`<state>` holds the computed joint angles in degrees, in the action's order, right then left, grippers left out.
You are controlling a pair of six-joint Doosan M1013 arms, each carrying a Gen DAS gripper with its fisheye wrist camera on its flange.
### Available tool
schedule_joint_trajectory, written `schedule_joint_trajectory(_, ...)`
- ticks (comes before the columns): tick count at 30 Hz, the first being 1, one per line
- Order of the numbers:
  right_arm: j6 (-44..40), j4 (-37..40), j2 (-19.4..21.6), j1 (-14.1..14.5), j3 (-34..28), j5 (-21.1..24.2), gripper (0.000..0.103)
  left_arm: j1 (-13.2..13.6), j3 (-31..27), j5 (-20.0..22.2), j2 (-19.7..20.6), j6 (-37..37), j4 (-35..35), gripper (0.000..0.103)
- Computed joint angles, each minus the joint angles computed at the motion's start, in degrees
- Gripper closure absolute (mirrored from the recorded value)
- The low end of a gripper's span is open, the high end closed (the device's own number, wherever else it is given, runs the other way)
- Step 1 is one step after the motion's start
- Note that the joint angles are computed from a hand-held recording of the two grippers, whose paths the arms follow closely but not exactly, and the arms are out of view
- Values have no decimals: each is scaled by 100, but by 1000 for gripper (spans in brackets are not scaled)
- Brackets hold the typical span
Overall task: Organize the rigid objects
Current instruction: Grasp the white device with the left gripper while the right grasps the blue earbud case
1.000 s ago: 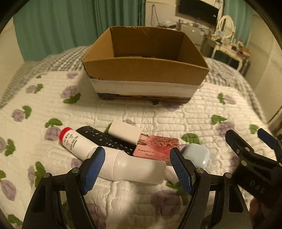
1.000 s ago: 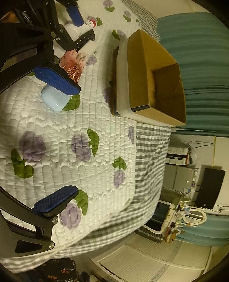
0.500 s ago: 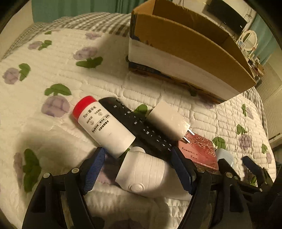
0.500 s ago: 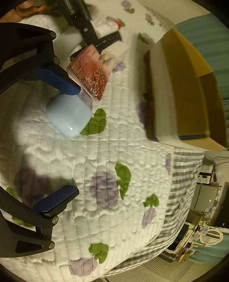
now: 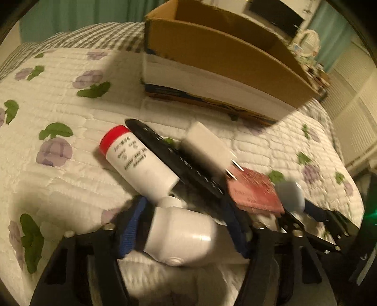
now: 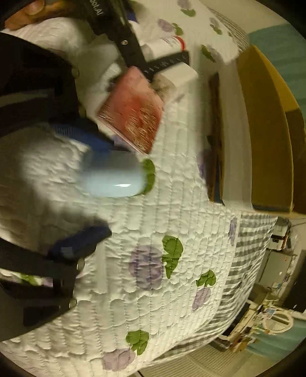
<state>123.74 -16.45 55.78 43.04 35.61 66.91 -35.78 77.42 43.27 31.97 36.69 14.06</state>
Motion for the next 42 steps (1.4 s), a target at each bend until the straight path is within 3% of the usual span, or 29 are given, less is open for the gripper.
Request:
schedule_joint_trajectory(1,-15,27,-62,18,98,-35,59,-20,26,-34,-31,103,32,43)
schedule_joint_trajectory(2,-16,56,-115,26,188,-79,72,-45,47,-45,-62,213,125,43)
schedule_joint_trajectory(3,-28,114,-140,22,226,-44,78,-33,71,-82,-76,291,126,44)
schedule_joint_trajectory(6,161,173,-247,4,440,-197,87,44,113,-212,-124,501,-121,50)
schedule_joint_trajectory(9,356,313,-408,-61,698,-481,88,99,176,-323,-174,630,-326,52)
schedule_joint_trajectory(13,297,323,-491,-68,815,-655,87,100,265,-316,-254,1004,-490,52)
schedule_joint_trajectory(15,18,555,-459,-105,741,-642,68,131,289,-329,-273,1249,-697,50)
schedule_joint_trajectory(18,-254,701,-387,-123,599,-677,55,224,284,-282,-275,1676,-1229,49)
schedule_joint_trajectory(25,-303,436,158,-184,-279,-230,54,280,81,-113,-67,2072,-1729,37)
schedule_joint_trajectory(33,-362,433,460,-229,-843,-164,54,392,323,-640,-87,2494,-2497,39)
schedule_joint_trajectory(36,-435,452,401,-225,-747,-270,55,379,400,-713,-171,2282,-2282,48)
schedule_joint_trajectory(42,-274,320,90,-187,-234,-623,55,417,482,-772,-288,2253,-2318,51)
